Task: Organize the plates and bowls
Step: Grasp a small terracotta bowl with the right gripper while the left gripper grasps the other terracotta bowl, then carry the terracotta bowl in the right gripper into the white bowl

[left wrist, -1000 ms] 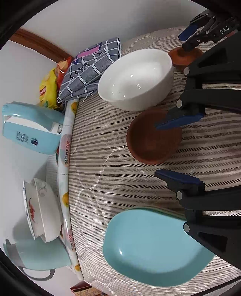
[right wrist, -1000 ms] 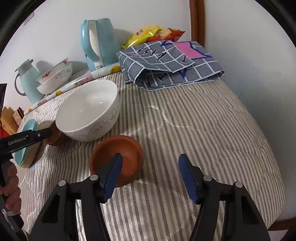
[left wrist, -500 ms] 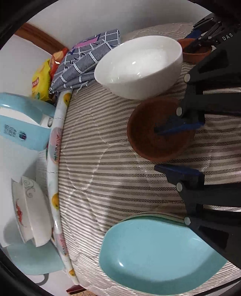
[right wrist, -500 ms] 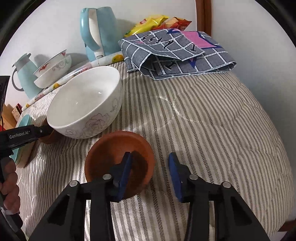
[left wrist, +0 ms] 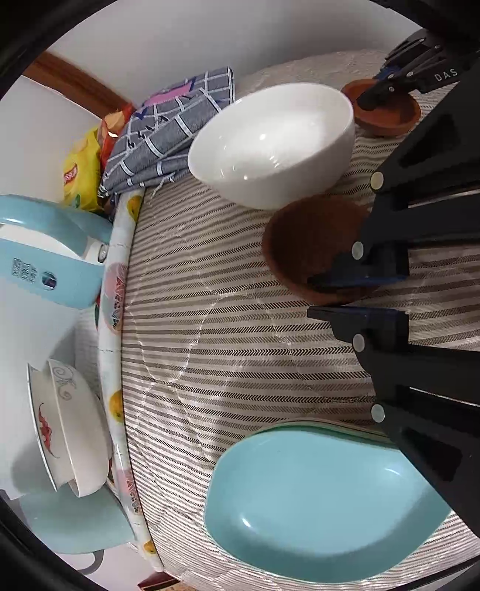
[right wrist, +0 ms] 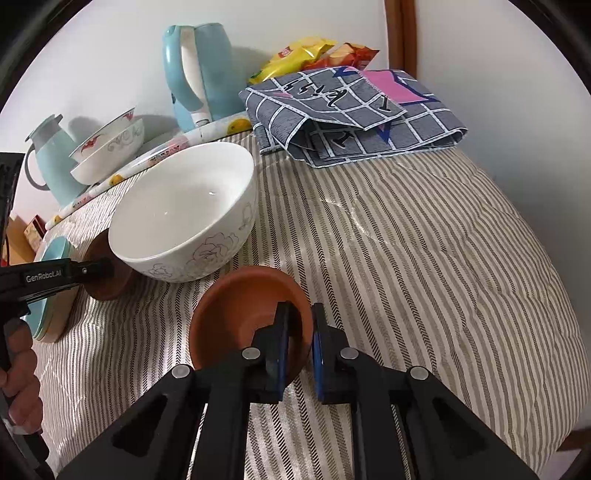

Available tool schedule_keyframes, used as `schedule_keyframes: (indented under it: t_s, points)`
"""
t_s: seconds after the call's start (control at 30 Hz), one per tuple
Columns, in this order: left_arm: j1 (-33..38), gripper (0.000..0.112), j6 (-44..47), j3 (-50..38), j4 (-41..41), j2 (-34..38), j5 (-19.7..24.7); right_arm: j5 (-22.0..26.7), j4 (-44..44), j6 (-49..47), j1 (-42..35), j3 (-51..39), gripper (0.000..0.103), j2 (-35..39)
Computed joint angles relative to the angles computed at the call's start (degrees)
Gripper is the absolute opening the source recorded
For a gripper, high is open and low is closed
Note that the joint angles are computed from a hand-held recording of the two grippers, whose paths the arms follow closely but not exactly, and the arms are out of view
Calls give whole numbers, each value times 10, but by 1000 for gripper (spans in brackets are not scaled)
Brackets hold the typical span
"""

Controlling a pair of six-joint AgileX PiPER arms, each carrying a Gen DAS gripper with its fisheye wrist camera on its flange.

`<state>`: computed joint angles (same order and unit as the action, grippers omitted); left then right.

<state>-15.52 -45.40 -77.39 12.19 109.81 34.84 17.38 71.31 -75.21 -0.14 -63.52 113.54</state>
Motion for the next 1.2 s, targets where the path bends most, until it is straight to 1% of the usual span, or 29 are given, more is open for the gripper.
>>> schedule_keyframes:
  t_s: [0.17,0.3,0.57,0.8,0.9,1.2]
  points:
    - [-7,9,4,19,4,-22,1,8,30,-17,-5,24,9,-23]
    - [-11,9,4,43,1,-45,-3,-11,75,-55,3,48,9,-40]
    - [-8,8,8,66,1,-90,-1,-14,114,-77,6,87,9,-80]
    - [-5,9,22,87,-6,-135,-5,-23,150,-104,14,123,9,-136]
    - [-3,8,29,93,-9,-149,-4,-24,139,-87,19,129,9,-150]
    - [17,9,51,102,-17,-191,7,-33,41,29,38,133,9,-184]
